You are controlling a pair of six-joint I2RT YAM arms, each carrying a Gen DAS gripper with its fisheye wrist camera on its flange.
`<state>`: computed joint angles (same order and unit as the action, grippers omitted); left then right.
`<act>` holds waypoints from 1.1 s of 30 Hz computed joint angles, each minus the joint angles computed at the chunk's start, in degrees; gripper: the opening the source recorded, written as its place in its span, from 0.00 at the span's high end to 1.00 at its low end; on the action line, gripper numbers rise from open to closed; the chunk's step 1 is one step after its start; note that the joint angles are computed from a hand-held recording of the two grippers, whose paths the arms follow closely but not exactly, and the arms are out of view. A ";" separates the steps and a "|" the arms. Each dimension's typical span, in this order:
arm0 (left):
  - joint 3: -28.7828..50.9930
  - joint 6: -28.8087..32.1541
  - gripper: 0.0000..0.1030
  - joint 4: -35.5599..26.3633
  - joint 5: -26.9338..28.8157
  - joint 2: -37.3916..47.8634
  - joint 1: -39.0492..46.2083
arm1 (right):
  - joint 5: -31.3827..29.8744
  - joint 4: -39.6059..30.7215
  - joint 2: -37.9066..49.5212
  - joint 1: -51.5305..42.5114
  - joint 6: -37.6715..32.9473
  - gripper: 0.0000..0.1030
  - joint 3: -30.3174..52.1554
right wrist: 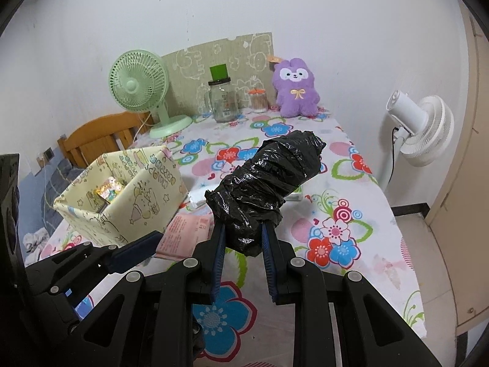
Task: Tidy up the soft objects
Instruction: 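Lift the black bundle off the table with the right tool, then carry the black bundle with the right tool toward the yellow box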
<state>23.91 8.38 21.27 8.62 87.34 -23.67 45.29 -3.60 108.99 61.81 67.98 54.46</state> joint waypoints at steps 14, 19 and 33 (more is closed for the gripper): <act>3.63 1.32 0.58 -8.21 0.84 -7.02 0.04 | 2.00 -7.63 -4.91 -0.66 0.74 0.74 2.39; 5.25 1.69 0.58 -10.65 1.33 -8.18 0.36 | 2.75 -10.54 -6.07 -0.86 0.61 0.74 3.87; 9.26 3.41 0.58 -15.40 3.86 -10.04 2.72 | 2.72 -15.77 -6.26 -1.96 -0.72 0.74 9.39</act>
<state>33.17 11.79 5.87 12.48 77.30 -20.95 48.00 -19.37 102.73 59.85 67.26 63.85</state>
